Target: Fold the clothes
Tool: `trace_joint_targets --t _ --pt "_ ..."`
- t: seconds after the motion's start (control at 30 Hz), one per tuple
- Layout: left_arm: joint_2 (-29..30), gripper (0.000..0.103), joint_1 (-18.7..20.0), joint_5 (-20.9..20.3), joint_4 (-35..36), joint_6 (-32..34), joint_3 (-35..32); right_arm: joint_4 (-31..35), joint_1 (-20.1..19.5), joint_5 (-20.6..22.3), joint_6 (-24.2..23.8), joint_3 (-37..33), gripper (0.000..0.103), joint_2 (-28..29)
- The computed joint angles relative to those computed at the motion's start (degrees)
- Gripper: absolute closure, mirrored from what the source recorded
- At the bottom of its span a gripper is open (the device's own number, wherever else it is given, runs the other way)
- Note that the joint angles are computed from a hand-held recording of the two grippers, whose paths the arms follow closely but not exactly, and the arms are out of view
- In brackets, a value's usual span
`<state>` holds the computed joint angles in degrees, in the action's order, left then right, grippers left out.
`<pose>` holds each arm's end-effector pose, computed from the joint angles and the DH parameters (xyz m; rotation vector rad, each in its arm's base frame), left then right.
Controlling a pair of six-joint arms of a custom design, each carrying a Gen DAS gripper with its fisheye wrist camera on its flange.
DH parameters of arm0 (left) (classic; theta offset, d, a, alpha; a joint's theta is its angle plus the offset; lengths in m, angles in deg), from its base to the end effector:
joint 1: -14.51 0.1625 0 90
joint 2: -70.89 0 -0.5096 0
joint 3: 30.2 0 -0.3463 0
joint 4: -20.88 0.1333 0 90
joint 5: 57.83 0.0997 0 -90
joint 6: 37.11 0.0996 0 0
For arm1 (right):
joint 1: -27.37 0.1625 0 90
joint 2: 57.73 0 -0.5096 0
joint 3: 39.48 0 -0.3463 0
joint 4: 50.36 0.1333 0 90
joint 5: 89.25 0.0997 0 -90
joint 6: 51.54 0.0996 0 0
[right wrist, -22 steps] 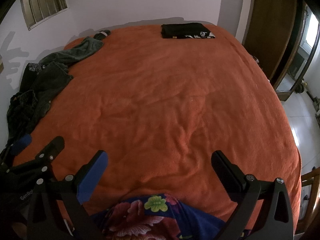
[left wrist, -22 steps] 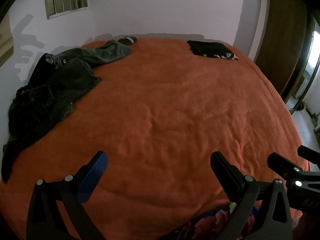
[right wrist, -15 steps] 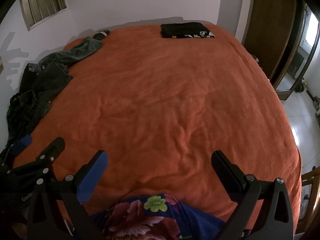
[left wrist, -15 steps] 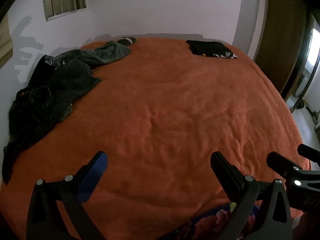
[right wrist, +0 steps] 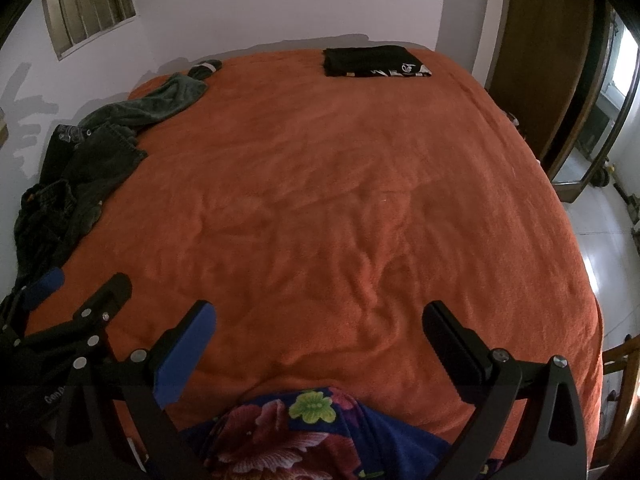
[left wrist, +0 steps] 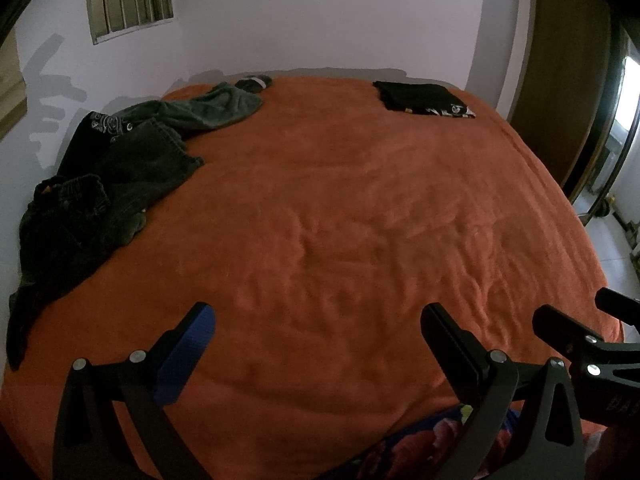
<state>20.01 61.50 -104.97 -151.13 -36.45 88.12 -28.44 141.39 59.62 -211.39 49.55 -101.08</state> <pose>-0.2413 -0.5534 0.1925 0.7993 2.3264 -0.6412 0.2637 -0.4736 0.1790 -0.1697 -2.1854 0.8618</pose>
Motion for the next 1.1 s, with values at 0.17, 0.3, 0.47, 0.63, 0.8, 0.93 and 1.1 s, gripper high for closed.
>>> trace_joint_targets --t 0.17,0.3,0.47,0.63,0.8,0.93,1.1 --pt "0.01 0.0 0.27 -0.11 -0.22 0.52 -0.05 -0.04 0.14 0.12 0.18 -0.12 0.0 0.25" --pt "0.12 0.0 0.5 -0.1 -0.46 0.7 -0.16 1.1 0.15 -0.2 0.58 -0.7 0.0 0.13" --pt "0.07 0.0 -0.05 0.11 -0.49 0.27 0.22 1.32 0.12 -0.37 0.6 -0.74 0.0 -0.03" --pt "-0.16 0.0 0.13 -0.16 -0.67 0.49 0.34 1.05 0.2 -0.22 0.5 -0.7 0.0 0.2" --pt "0.06 0.0 0.03 0.41 -1.13 0.98 0.5 0.84 0.16 -0.42 0.62 -0.52 0.0 0.27" --pt "0.15 0.0 -0.2 0.53 -0.62 0.55 0.37 0.92 0.14 -0.6 0.54 -0.57 0.0 0.13" --pt "-0.25 0.0 -0.11 0.12 0.04 0.6 -0.07 0.53 -0.07 -0.54 0.6 -0.23 0.0 0.16"
